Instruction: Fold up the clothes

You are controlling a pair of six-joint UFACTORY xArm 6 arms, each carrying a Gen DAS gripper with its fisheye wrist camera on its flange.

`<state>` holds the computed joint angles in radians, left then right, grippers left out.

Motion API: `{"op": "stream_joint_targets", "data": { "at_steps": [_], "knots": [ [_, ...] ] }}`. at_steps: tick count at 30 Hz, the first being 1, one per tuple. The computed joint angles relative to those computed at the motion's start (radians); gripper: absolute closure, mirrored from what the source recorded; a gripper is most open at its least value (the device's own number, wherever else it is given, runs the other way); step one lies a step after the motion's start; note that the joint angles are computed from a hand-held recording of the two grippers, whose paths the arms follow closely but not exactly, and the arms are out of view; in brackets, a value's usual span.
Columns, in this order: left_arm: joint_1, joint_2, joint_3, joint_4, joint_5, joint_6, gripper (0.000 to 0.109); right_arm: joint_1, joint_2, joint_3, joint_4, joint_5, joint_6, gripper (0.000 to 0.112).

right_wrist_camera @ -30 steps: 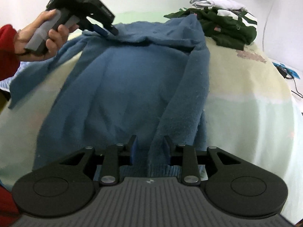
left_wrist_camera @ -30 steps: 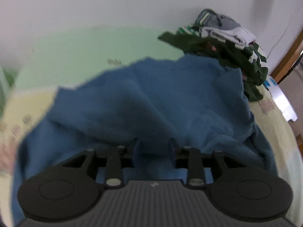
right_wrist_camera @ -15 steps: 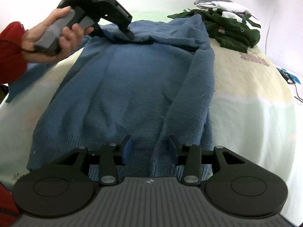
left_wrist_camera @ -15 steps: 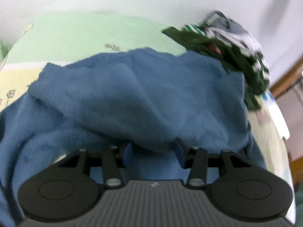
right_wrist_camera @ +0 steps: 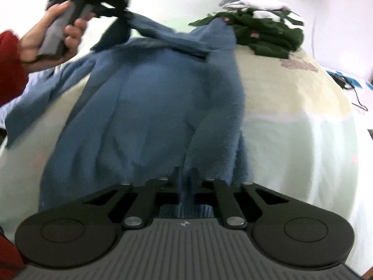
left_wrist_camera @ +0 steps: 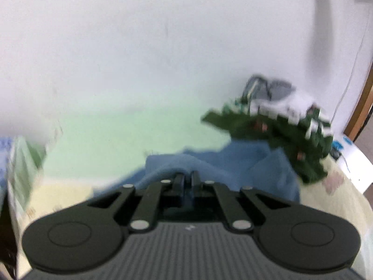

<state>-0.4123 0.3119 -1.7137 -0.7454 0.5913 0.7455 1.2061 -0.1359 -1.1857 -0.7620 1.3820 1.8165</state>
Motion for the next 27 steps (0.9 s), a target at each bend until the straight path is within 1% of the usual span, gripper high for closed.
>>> {"op": "stream_joint_targets", "data": {
  "at_steps": [2, 3, 7, 8, 10, 13, 14, 16, 17, 18, 19, 20, 23, 24, 25, 26, 27],
  "knots": [
    [0.010, 0.000, -0.016, -0.021, -0.025, 0.016, 0.108, 0.008, -0.004, -0.004, -0.010, 0.009, 0.006, 0.110],
    [0.015, 0.002, -0.020, -0.022, -0.037, 0.019, 0.108, 0.007, -0.008, 0.000, -0.009, -0.003, -0.001, 0.110],
    [0.040, 0.033, -0.042, 0.040, -0.066, -0.023, 0.108, -0.001, -0.021, 0.024, 0.001, -0.063, -0.016, 0.110],
    [0.045, 0.044, -0.047, 0.069, -0.065, -0.051, 0.108, -0.006, -0.028, 0.038, 0.006, -0.088, -0.014, 0.110],
    [0.056, 0.075, -0.075, 0.120, -0.007, -0.088, 0.108, -0.020, -0.033, 0.060, 0.032, -0.133, -0.016, 0.112],
    [0.036, 0.068, -0.021, 0.188, -0.027, -0.061, 0.108, -0.022, -0.039, 0.056, 0.032, -0.132, -0.026, 0.111],
    [0.036, 0.064, -0.016, 0.179, -0.024, -0.059, 0.108, -0.018, -0.040, 0.047, 0.032, -0.118, -0.037, 0.111],
    [0.034, 0.057, -0.004, 0.161, -0.017, -0.054, 0.108, -0.005, -0.022, 0.008, 0.034, -0.055, -0.084, 0.107],
    [0.034, 0.054, 0.001, 0.153, -0.014, -0.052, 0.108, 0.000, -0.013, -0.010, 0.037, -0.027, -0.107, 0.094],
    [0.033, 0.051, 0.006, 0.145, -0.011, -0.050, 0.108, -0.003, -0.007, -0.017, 0.053, -0.022, -0.120, 0.081],
    [0.032, 0.056, -0.002, 0.150, -0.007, -0.057, 0.108, -0.006, -0.002, -0.021, 0.069, -0.020, -0.131, 0.080],
    [0.031, 0.057, -0.004, 0.151, -0.005, -0.054, 0.108, -0.009, -0.005, -0.013, 0.074, -0.033, -0.130, 0.080],
    [0.027, 0.049, 0.000, 0.144, -0.017, -0.030, 0.108, 0.001, 0.002, -0.012, 0.062, -0.006, -0.095, 0.084],
    [0.026, 0.052, -0.006, 0.150, -0.019, -0.033, 0.108, 0.003, 0.002, -0.010, 0.059, 0.001, -0.082, 0.096],
    [0.026, 0.054, -0.012, 0.155, -0.022, -0.036, 0.108, 0.003, -0.023, 0.011, 0.059, -0.013, -0.062, 0.104],
    [0.025, 0.057, -0.019, 0.161, -0.023, -0.039, 0.108, 0.003, -0.048, 0.032, 0.058, -0.026, -0.042, 0.110],
    [0.028, 0.059, -0.028, 0.158, -0.019, -0.046, 0.108, 0.003, -0.073, 0.052, 0.057, -0.038, -0.021, 0.110]
  ]
}}
